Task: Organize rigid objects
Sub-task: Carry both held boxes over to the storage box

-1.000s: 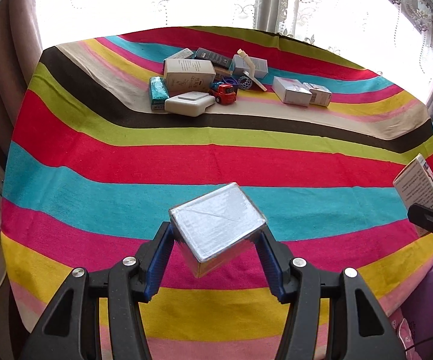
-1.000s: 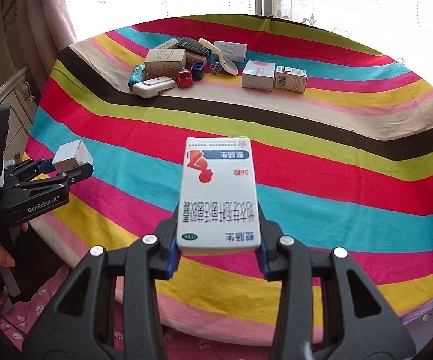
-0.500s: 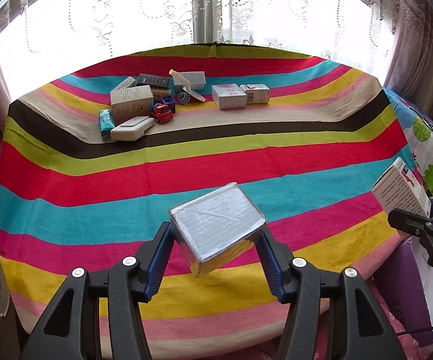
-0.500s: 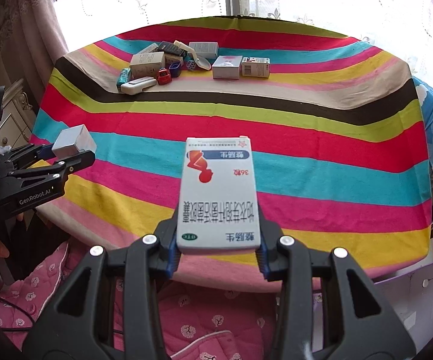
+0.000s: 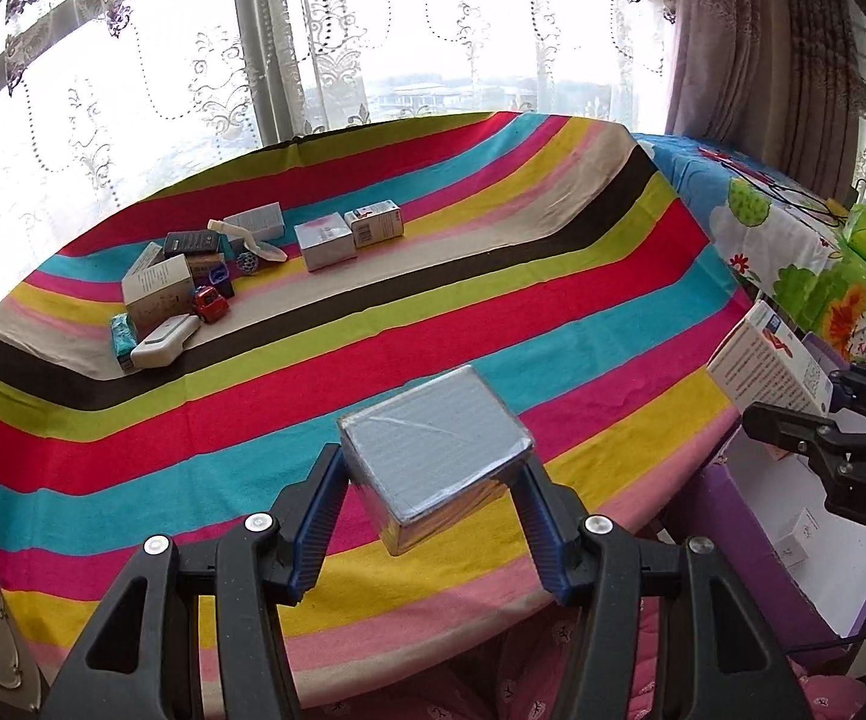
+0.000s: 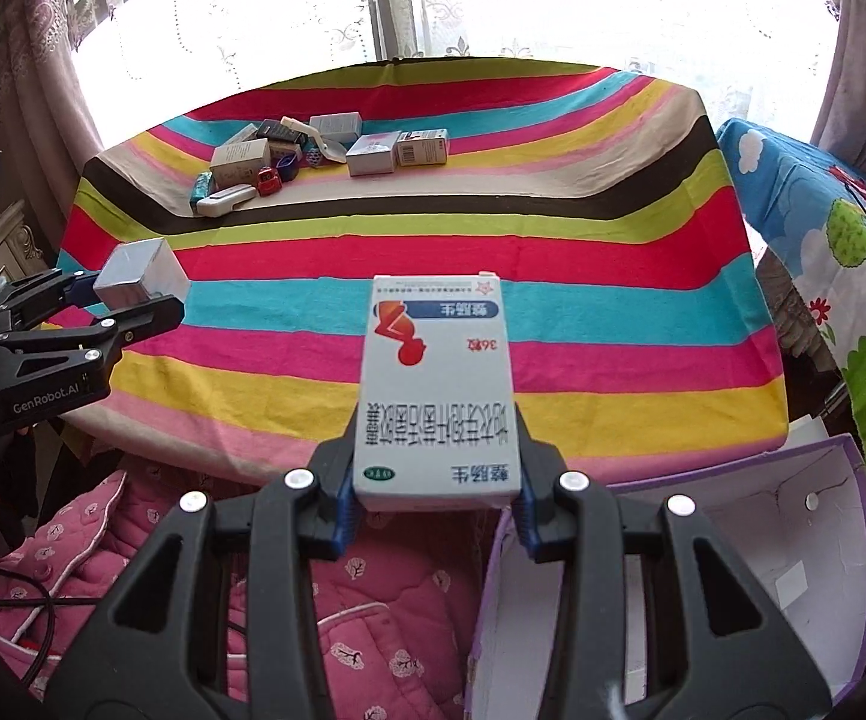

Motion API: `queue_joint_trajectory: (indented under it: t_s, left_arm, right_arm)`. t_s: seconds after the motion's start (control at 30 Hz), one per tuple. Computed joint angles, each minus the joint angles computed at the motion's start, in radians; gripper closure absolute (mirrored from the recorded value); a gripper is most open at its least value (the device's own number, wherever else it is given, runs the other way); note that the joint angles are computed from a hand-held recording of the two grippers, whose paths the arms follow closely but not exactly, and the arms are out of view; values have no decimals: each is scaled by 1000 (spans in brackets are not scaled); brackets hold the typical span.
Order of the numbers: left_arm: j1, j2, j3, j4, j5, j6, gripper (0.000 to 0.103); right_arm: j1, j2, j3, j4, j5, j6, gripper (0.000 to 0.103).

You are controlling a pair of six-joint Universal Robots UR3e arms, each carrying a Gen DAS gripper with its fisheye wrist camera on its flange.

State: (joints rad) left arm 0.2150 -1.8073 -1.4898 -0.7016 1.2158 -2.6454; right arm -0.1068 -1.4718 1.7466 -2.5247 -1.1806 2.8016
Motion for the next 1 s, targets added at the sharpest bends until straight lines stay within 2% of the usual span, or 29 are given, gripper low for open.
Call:
queue_joint_trajectory:
  t_s: [0.43, 1.0]
  left_arm:
    - [-228, -8, 41, -62, 26, 104, 47]
    - [-520, -166, 291, -222, 74, 170, 47]
  right_arm:
    - [-236, -167, 179, 20, 59, -54, 59]
    - [-526, -278, 300, 43, 48, -101, 59]
